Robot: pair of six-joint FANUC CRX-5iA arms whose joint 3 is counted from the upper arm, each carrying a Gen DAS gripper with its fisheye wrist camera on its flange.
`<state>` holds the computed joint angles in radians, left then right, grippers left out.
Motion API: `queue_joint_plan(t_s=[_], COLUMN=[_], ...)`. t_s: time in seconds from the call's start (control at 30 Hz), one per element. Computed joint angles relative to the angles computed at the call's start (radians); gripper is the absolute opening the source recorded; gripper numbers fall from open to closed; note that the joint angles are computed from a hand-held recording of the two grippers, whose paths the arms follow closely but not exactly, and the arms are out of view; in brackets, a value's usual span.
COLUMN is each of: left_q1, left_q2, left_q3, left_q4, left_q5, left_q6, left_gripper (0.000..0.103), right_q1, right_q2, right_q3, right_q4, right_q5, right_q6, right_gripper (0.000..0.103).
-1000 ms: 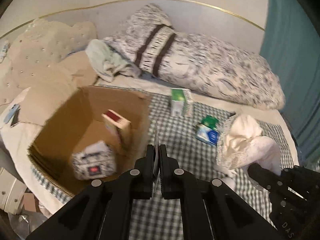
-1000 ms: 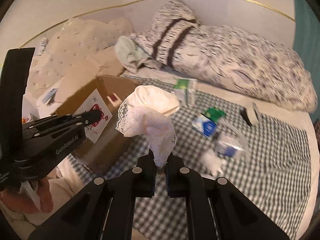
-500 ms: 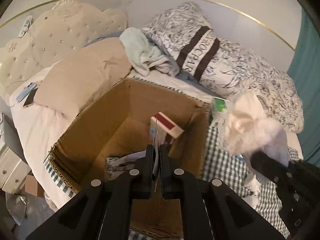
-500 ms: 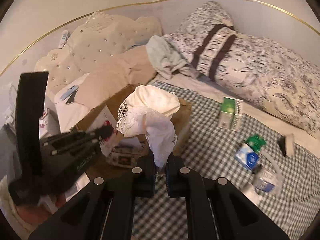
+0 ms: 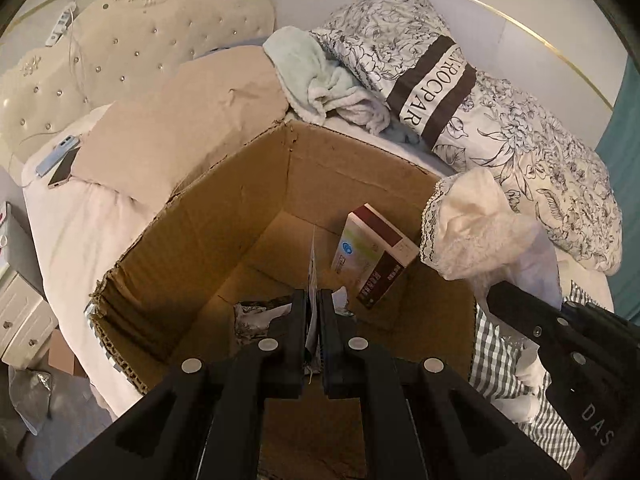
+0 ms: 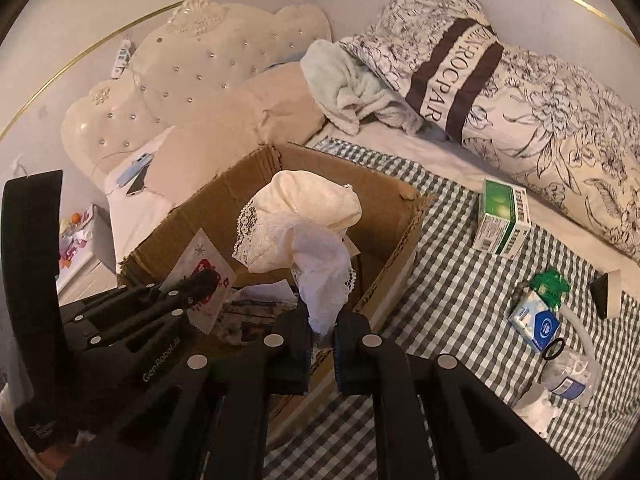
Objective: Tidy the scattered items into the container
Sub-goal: 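Carry the packet and lace cloth over the cardboard box and release both, then move both tools back from the cardboard box toward the bed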
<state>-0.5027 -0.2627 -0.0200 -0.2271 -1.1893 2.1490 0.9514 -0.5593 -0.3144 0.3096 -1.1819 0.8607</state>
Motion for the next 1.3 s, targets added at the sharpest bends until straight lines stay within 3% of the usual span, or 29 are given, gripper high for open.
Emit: queue_joint_plan(t_s=[0.13, 0.17, 0.2, 0.23, 0.27, 0.3, 0.33, 0.4, 0.73, 1.0, 1.3], left_q1=[0.015, 0.018, 0.015, 0.009, 0.015, 0.028, 0.039, 0.042, -0.029, -0.164, -0.369], left_q2=[0.001, 0.001, 0.002, 0.004, -0.002, -0.013, -0.022, -0.027, -0.017, 0.012, 0.122], left_q3=[-0.013, -0.016, -0.011, -0.004, -0.007, -0.018, -0.027, -0.028, 0.008, 0.073, 0.178], left_q4=[0.025, 0.031, 0.02, -0.002, -0.005, 0.004, 0.014, 0.015, -0.032, -0.11, -0.162], left_q5=[0.016, 0.02, 0.012, -0.002, -0.002, 0.008, 0.016, 0.019, 0.008, -0.013, -0.016], left_q6=[-0.015, -0.019, -0.003, 0.022, 0.034, 0.038, 0.039, 0.044, 0.079, 0.135, 0.174], left_gripper=[0.012, 0.028, 0.045, 0.054, 0.071, 0.078, 0.079, 0.08, 0.081, 0.083, 0.085], right_q1=[-0.012, -0.02, -0.027, -0.03, -0.014, -0.013, -0.022, -0.05, -0.022, -0.022, -0.042], right_q2=[0.012, 0.015, 0.016, 0.019, 0.019, 0.017, 0.012, -0.003, -0.081, -0.196, -0.371], right_q3=[0.0, 0.003, 0.006, 0.008, -0.004, -0.01, -0.01, -0.008, -0.048, -0.095, -0.161], right_q4=[-0.011, -0.024, -0.035, -0.038, 0.006, 0.023, 0.015, -0.027, 0.053, 0.124, 0.192], right_q5=[0.01, 0.018, 0.024, 0.023, 0.014, 0.012, 0.02, 0.045, -0.005, -0.096, -0.278], right_q6=[0.008, 0.013, 0.018, 0.011, -0.044, -0.074, -0.081, -0.07, -0.158, -0.216, -0.248], right_gripper=[0.012, 0.015, 0.033, 0.051, 0.056, 0.064, 0.069, 0.069, 0.069, 0.069, 0.069])
